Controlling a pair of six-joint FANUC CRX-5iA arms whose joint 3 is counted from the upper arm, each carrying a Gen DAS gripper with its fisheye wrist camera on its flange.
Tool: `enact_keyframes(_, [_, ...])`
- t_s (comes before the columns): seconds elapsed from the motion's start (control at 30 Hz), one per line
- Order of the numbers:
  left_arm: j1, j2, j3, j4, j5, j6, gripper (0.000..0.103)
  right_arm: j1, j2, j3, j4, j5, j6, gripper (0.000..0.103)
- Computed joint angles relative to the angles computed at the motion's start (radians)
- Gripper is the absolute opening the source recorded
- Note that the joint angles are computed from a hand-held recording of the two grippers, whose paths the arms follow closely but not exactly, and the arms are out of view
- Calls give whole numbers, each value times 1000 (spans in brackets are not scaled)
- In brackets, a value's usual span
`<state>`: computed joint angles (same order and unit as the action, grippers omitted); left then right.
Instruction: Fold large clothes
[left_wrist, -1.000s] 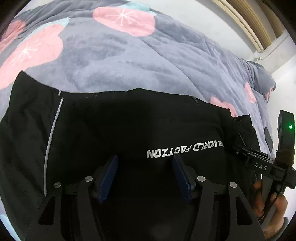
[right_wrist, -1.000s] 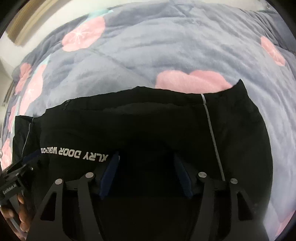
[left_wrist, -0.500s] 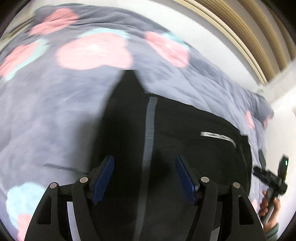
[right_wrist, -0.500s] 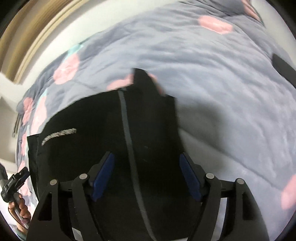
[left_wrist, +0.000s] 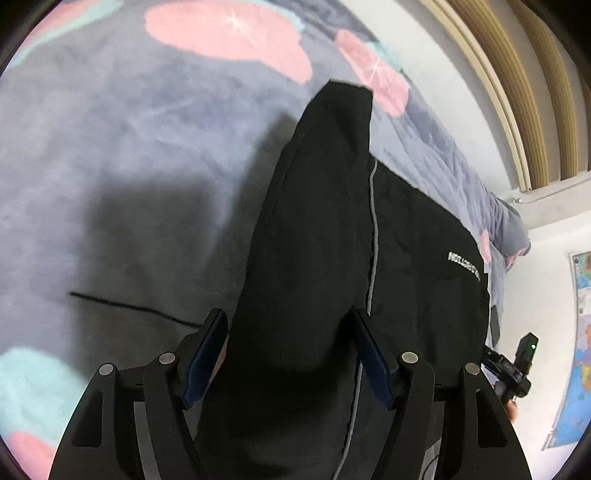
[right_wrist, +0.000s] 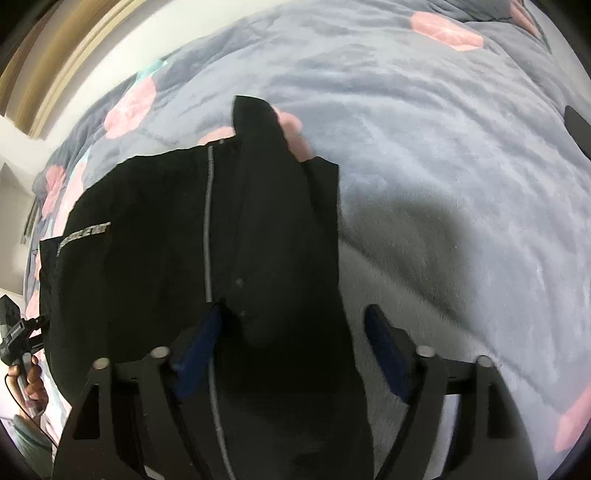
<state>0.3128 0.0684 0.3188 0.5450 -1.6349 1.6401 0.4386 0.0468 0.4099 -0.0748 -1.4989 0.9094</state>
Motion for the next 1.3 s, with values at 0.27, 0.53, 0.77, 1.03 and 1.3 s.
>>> enact_keyframes(0.27, [13,6,-84,69,27,-20,81,-122,8,-13,-199,28,61,97])
enact_keyframes(0.53, [46,15,-163,176,28,-54,85,-257,38,4,-452,9,162,98])
enact_keyframes(0.77, [46,69,-160,240,-7,-73,85,-310,81,35,-579,-30,228,100])
enact_keyframes(1.03, [19,81,-172,238,42,-72,94,-314,83,9,-635,23,251,82])
enact_keyframes(1.3, [-6,-11,-192,288,134,-146,21,-278,-8,-2,-582,61,266,36])
